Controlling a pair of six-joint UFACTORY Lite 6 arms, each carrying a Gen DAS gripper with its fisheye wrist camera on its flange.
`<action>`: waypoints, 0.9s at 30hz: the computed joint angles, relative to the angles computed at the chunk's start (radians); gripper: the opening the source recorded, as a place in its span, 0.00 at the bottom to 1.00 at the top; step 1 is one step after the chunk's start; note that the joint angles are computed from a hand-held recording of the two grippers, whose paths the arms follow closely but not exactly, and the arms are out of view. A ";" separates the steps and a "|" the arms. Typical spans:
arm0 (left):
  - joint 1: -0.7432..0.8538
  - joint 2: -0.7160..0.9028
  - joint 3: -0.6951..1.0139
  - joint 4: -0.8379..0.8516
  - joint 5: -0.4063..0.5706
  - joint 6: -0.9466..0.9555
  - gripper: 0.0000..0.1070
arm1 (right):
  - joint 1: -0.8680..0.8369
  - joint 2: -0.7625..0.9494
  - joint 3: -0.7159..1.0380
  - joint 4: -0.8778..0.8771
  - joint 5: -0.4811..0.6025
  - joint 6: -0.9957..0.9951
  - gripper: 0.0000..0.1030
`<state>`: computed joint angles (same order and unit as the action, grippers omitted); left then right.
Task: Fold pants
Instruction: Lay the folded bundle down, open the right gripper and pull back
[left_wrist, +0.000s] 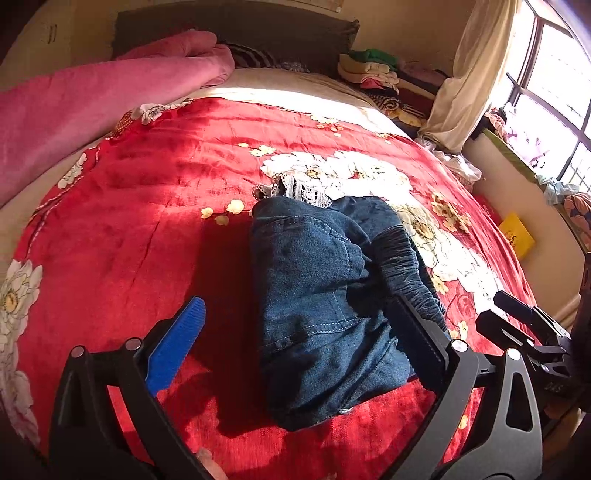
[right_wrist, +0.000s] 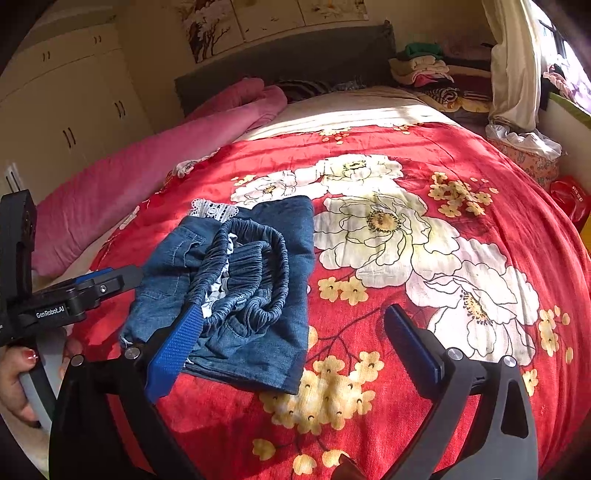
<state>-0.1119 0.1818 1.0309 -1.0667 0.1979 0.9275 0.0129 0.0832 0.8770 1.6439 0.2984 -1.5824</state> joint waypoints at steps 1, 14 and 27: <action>-0.002 -0.004 -0.002 0.008 -0.003 -0.007 0.87 | 0.003 -0.005 -0.003 0.001 -0.005 -0.001 0.95; -0.016 -0.104 -0.062 0.114 -0.019 -0.095 0.87 | 0.012 -0.099 -0.056 0.003 -0.028 -0.006 0.95; 0.000 -0.281 -0.204 0.206 -0.018 -0.175 0.87 | -0.018 -0.253 -0.155 -0.071 -0.010 0.059 0.95</action>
<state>-0.1122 -0.0993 0.8268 -0.8606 0.1798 0.7530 -0.0047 -0.1698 0.7221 1.5726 0.2882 -1.5230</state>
